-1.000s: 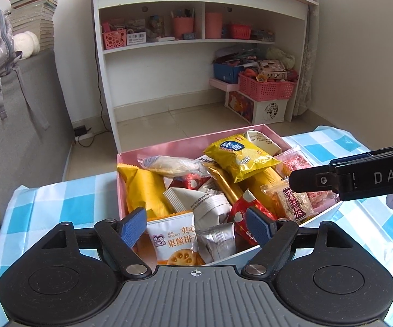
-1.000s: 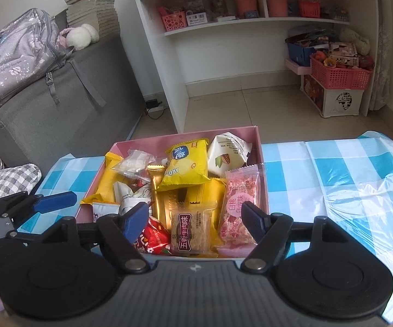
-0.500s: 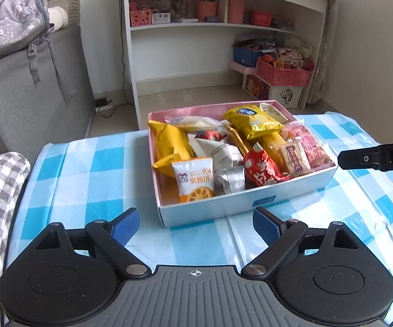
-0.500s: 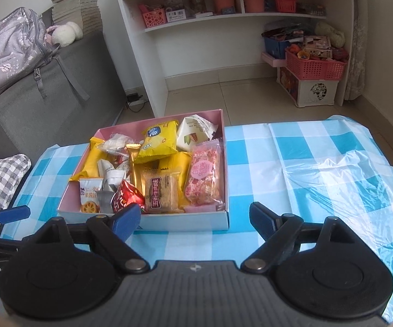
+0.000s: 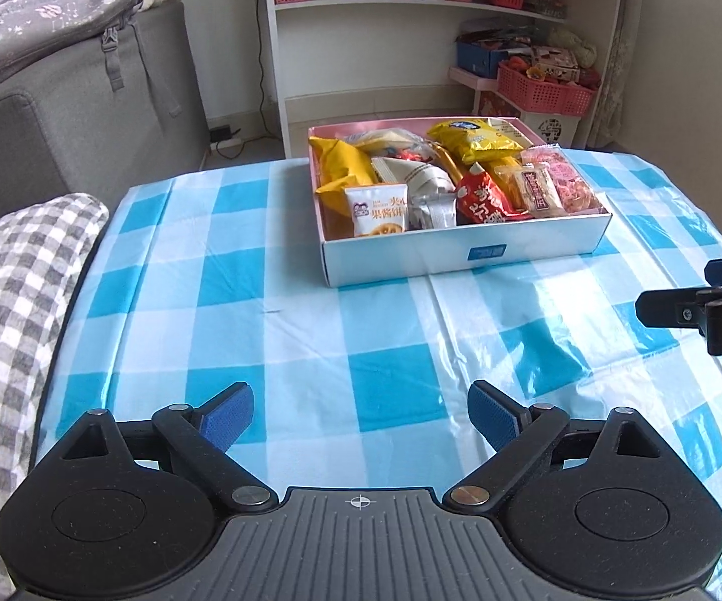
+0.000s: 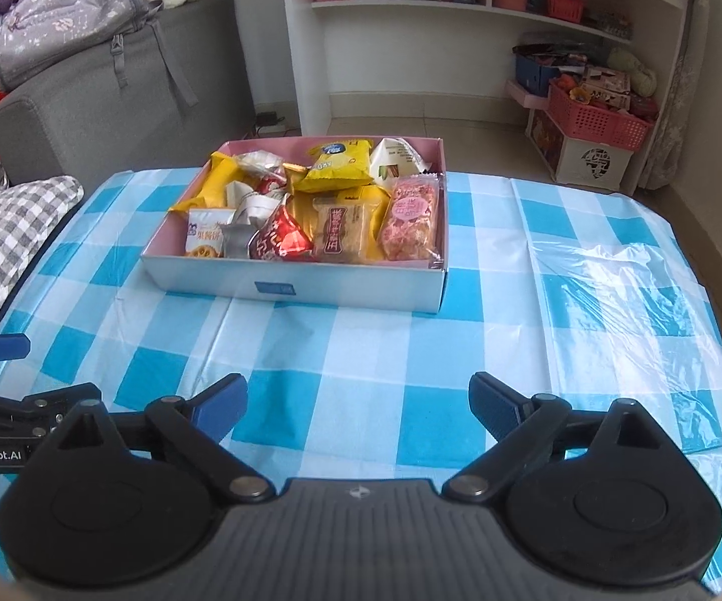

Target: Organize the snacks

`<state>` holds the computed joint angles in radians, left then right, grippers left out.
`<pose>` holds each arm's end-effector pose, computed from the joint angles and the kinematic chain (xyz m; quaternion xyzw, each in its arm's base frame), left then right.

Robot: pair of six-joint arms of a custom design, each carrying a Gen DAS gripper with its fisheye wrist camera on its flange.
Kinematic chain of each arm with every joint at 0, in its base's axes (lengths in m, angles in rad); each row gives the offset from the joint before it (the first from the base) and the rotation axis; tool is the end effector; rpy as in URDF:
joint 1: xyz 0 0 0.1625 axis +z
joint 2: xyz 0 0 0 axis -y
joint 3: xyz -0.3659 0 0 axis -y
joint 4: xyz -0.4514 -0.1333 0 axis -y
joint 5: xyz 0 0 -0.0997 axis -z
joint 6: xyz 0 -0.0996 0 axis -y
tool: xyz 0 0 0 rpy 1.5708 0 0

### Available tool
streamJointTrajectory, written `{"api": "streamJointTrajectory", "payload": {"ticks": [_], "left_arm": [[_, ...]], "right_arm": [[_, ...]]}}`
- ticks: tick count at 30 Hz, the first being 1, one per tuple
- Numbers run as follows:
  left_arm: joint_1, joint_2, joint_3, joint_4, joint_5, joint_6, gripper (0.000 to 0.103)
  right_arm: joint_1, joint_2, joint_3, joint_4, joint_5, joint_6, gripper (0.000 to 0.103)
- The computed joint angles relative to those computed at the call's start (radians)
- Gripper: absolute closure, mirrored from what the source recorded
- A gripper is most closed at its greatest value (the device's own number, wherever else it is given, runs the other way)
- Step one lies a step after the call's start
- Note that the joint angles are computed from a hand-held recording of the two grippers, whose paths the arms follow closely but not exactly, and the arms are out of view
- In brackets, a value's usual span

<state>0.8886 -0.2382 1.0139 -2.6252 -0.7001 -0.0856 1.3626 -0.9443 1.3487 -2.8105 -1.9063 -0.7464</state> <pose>-0.3364 -0.7463 -0.1015 0.2079 0.8755 -0.2732 0.3401 -0.0600 -0.7704 0.2921 0.1743 -0.8868 0.2851 0.3193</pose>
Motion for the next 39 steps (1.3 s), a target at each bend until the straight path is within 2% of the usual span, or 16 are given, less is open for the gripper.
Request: {"api": "streamJointTrajectory", "payload": {"ticks": [4, 7, 16, 21, 39], "left_arm": [[-0.013, -0.024, 0.031, 0.075, 0.041, -0.102, 0.005], [-0.02, -0.038, 0.05, 0.11, 0.048, -0.134, 0.004], [-0.034, -0.069, 0.089, 0.194, 0.084, -0.252, 0.004], [-0.045, -0.084, 0.11, 0.192, 0.094, -0.261, 0.004], [-0.059, -0.1, 0.141, 0.172, 0.114, -0.26, 0.002]], "right_arm": [[0.008, -0.023, 0.053, -0.016, -0.044, -0.023, 0.007], [0.016, -0.029, 0.074, -0.027, -0.079, -0.047, 0.007], [0.032, -0.047, 0.129, -0.104, -0.113, -0.104, 0.003], [0.035, -0.038, 0.131, -0.136, -0.134, -0.108, 0.002], [0.037, -0.045, 0.147, -0.152, -0.136, -0.111, 0.001]]}}
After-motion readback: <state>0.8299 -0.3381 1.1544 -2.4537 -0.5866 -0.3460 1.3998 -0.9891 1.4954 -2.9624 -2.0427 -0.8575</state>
